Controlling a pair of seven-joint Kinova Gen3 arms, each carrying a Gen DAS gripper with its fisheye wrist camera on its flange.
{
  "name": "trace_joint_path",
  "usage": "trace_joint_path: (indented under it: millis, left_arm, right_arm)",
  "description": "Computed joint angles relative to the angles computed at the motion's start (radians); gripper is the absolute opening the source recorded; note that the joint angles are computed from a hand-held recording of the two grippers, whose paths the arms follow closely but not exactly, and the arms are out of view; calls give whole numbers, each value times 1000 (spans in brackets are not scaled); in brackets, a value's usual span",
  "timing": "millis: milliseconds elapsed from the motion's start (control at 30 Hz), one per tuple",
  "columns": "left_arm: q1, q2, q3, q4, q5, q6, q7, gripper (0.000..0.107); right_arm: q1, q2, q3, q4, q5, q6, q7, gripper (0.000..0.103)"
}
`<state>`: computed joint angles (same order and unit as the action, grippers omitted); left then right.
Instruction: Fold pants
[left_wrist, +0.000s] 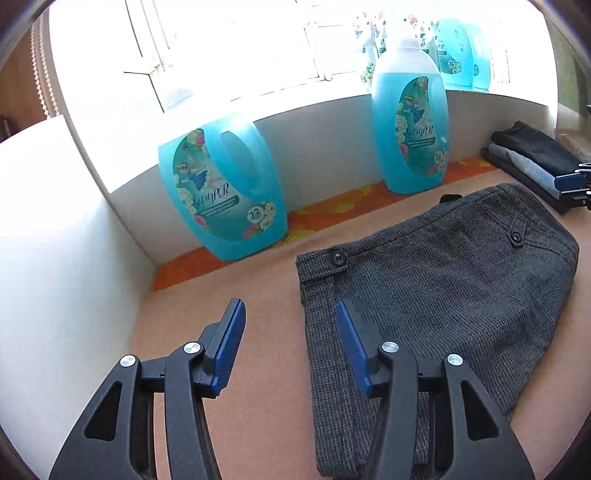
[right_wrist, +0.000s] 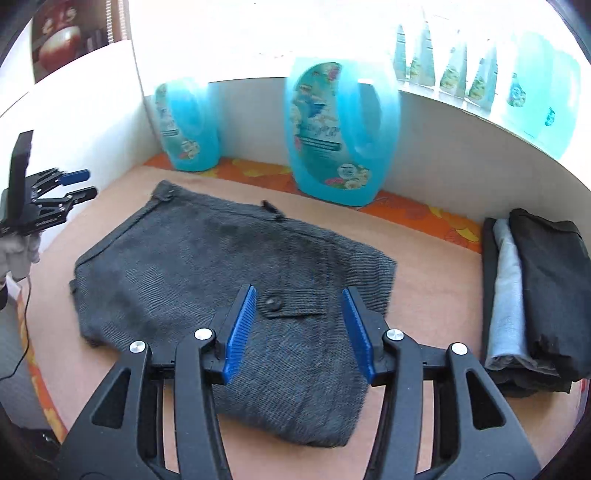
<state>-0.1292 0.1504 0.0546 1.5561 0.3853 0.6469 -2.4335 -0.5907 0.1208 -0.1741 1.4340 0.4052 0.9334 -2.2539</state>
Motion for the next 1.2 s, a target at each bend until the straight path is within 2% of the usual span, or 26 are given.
trace_joint_path:
  millis: [133,333,433,633,867,900,933,967,1000,1033,1067,1100,1167,1200]
  left_arm:
    - [-35,-57,-24,92,42,28,-54,50]
    - [-75,-65,-70,151,118,96,-106,50]
    - [-113,-28,-82,121,170,199,-107,50]
    - [-174,35,-76,82,249,321,-83,50]
    - [-207,85,-63,43,274,401,-40,50]
    - [-211,91,-61,39,274,412,-35,50]
    - [-213,93,-58,38,272,418,-36,50]
    - [-213,91,-56,40,268,419,-37,49]
    - [-215,91,-54,42,269,421,-42,46]
    - [-217,94,-53,38,273,432,-45,35]
    - [-228,98,-43,37,281,442,-51,26]
    - [-221,93,-48,41,284,435,-57,26]
    - [-213,82,-46,53,282,411,-77,16]
    - [-208,79,-46,55,279,405,-78,15]
  right_arm:
    - [-66,39,-56,-51,-42,-8,102,50]
    - [-183,175,-64,-197,-89,42,242,50]
    - [-221,232,-50,-252,-129,62,283,50]
    - [-289,340,7,-367,-151,137,324,50]
    - [-383,425,76,-466,-74,250,339,50]
    - [-386,426,79,-468,-71,255,339,49]
    - [-390,430,82,-473,-66,263,340,44]
    - [-396,434,86,-479,-58,271,341,35]
    - [-397,437,87,-485,-55,279,347,31]
    - [-388,440,82,-494,-67,284,358,25]
    - [-387,441,82,-496,-70,285,359,22]
    - [-391,439,85,-495,-67,284,357,21]
    - [-397,436,89,-489,-61,276,349,18]
    - [-398,432,89,-483,-61,271,344,17]
